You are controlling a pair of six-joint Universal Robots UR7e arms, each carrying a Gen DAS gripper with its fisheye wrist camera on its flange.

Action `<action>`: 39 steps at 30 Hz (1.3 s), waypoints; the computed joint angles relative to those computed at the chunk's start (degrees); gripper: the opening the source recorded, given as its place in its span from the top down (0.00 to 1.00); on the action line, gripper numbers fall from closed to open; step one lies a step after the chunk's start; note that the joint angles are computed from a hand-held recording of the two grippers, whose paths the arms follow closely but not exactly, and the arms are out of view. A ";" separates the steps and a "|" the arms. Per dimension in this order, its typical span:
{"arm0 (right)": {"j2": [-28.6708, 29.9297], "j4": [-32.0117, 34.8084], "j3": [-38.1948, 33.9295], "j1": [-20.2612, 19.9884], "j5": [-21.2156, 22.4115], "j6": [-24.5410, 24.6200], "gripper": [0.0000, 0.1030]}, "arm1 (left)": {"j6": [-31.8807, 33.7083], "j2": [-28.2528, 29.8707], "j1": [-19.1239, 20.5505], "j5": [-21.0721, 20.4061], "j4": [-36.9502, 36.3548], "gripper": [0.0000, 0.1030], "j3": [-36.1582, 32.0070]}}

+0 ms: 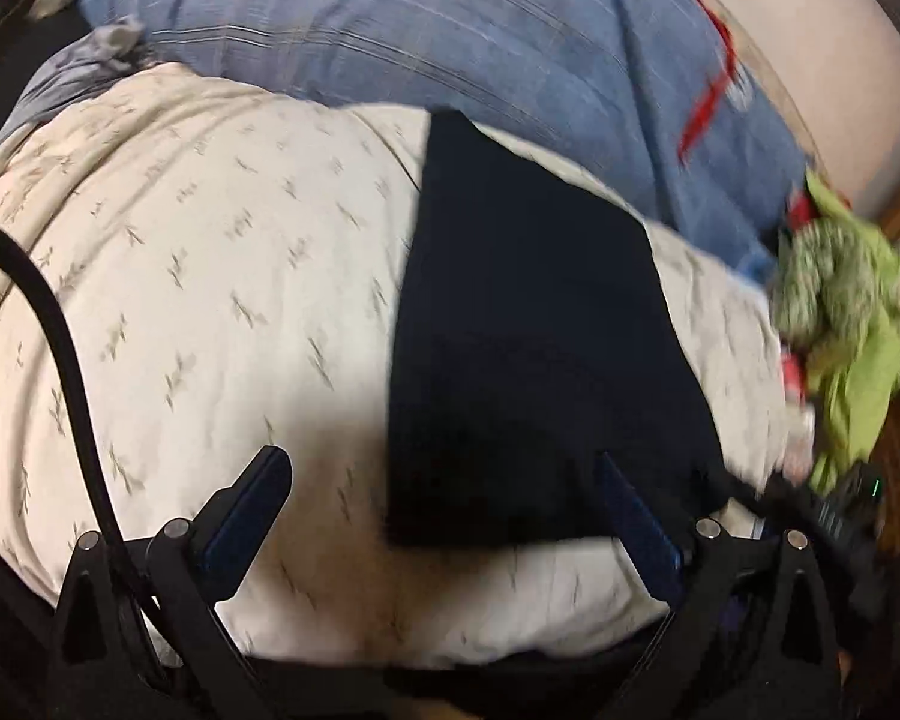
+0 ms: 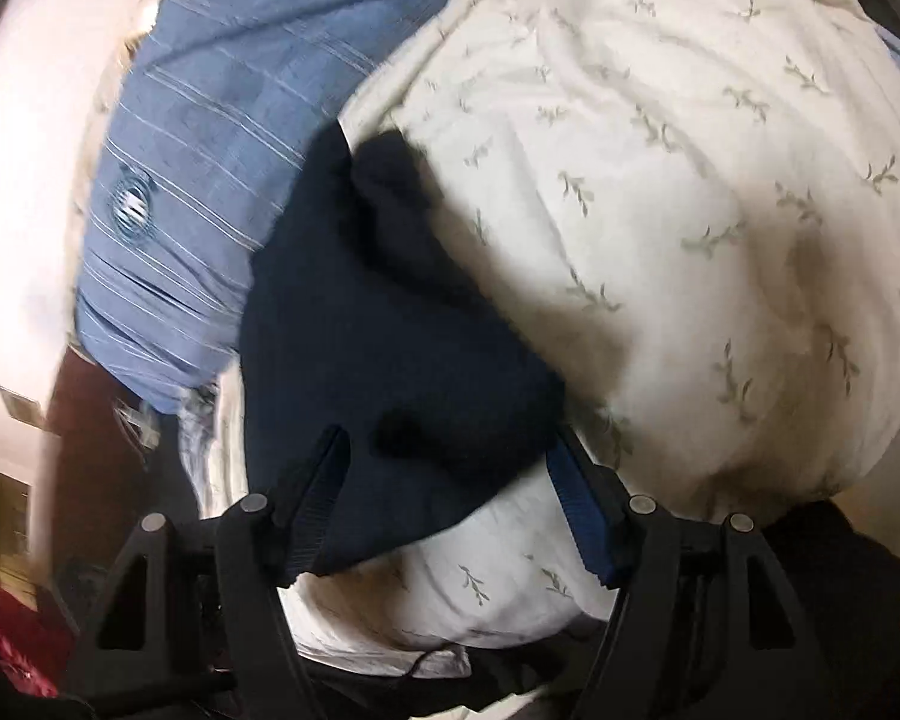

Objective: Fold large clothes

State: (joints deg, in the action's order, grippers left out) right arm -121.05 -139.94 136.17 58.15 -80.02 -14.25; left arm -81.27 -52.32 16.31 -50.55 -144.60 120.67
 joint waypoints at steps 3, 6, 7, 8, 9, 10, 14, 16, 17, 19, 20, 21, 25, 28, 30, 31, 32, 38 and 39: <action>2.20 3.20 -1.68 -1.26 1.42 -0.55 0.33 | 4.64 1.56 4.28 -3.24 -3.07 0.01 -1.70; 3.97 3.61 -1.57 -2.13 4.74 0.12 0.33 | 8.22 3.89 8.03 -6.17 -9.70 0.01 -3.03; 4.44 2.52 -1.07 -1.42 4.16 0.51 0.33 | 10.12 4.83 9.04 -6.22 -11.07 0.01 -4.03; 5.02 1.92 -1.03 -0.99 3.85 0.62 0.33 | 11.85 5.51 9.99 -5.99 -11.44 0.01 -5.11; 5.66 1.49 -1.10 -0.72 3.92 0.52 0.33 | 13.80 6.35 11.13 -5.75 -11.22 0.01 -6.64; 6.30 1.17 -1.38 -0.68 3.98 0.62 0.33 | 16.43 7.39 12.41 -5.77 -11.30 0.01 -8.40; 8.27 0.56 -2.36 -0.30 4.67 0.97 0.33 | 25.67 11.66 17.63 -6.23 -7.43 0.01 -16.89; 8.78 0.35 -2.78 0.52 3.70 0.66 0.33 | 29.21 13.17 19.86 -5.74 -6.73 0.01 -20.10; 9.14 0.21 -3.04 1.23 2.93 0.55 0.33 | 30.45 13.75 20.82 -6.13 -6.71 0.01 -21.36; 9.33 -0.70 -2.93 2.17 1.77 -0.13 0.35 | 33.21 15.32 23.33 -9.44 -6.12 0.01 -24.69; 9.45 -1.04 -2.88 2.46 1.33 -0.15 0.39 | 34.45 16.06 24.44 -11.36 -6.87 0.01 -25.90; 9.46 -1.52 -2.78 2.68 0.83 -0.13 0.42 | 35.62 16.80 25.57 -13.64 -8.33 0.02 -26.77; 8.14 -2.54 -1.94 1.85 2.74 -1.72 0.68 | 39.40 18.47 26.44 -13.76 -7.44 0.39 -29.73; 7.33 -1.19 -2.21 2.16 4.57 -1.95 0.74 | 41.42 17.54 26.47 -14.20 -10.70 0.58 -28.48; 7.08 -0.66 -2.46 3.23 5.17 -1.85 0.76 | 41.34 16.29 26.70 -15.51 -13.26 0.64 -26.79; 6.87 -0.13 -2.70 4.02 6.38 -1.55 0.77 | 41.83 15.85 26.80 -16.00 -13.61 0.67 -26.59; 6.88 0.08 -2.93 4.94 6.63 -1.29 0.78 | 42.46 15.11 26.49 -15.39 -14.14 0.68 -25.97; 9.03 -0.85 -3.17 11.58 8.61 0.79 0.79 | 42.25 5.36 24.18 -9.84 -15.13 0.68 -19.60; 9.89 -1.33 -3.03 12.46 9.83 1.16 0.79 | 42.01 3.95 24.24 -9.56 -14.62 0.67 -18.72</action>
State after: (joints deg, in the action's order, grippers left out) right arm -111.16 -141.27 133.14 70.61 -70.18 -13.09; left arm -39.27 -48.37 40.55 -60.11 -159.22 101.94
